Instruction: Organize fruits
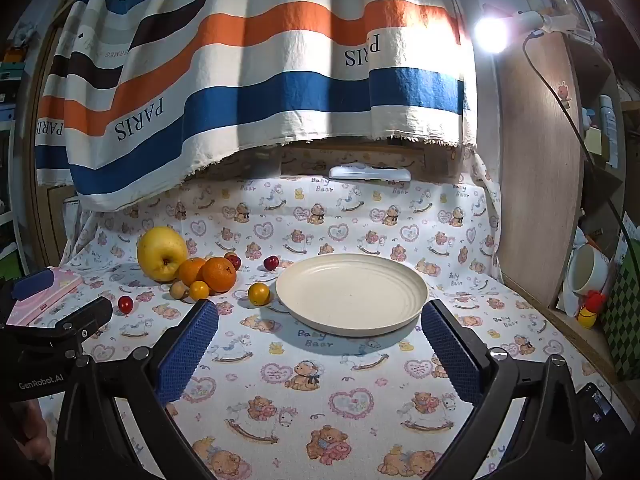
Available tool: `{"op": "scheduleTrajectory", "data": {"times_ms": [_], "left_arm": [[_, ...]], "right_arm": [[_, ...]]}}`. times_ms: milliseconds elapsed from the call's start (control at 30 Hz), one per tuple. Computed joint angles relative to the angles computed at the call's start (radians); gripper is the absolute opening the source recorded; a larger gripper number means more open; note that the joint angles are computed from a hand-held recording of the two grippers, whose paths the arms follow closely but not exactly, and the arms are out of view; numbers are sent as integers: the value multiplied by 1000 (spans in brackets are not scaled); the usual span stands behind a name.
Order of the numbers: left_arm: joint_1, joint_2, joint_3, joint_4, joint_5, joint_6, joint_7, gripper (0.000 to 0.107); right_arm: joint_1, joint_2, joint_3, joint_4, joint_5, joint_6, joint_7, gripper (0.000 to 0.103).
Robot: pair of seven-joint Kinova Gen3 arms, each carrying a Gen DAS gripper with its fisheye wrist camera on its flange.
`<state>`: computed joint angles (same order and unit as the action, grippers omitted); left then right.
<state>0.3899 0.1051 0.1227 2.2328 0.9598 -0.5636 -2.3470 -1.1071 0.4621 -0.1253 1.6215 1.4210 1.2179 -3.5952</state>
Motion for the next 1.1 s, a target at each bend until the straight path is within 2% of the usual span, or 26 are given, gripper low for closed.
{"op": "scheduleTrajectory", "data": {"times_ms": [767,867,1100], "left_arm": [[-2,-3,-1,-9,27,23,-20,103],[-1,12,2,4,-2,2,19,103],[3,11,-7,4,-9,10,24,103]], "right_arm": [[0,2,0,2,1,-1,-5,102],[1,2,0,1,-1,-3,-3,102],[1,1,0,1,-1,-3,-3,102]]}}
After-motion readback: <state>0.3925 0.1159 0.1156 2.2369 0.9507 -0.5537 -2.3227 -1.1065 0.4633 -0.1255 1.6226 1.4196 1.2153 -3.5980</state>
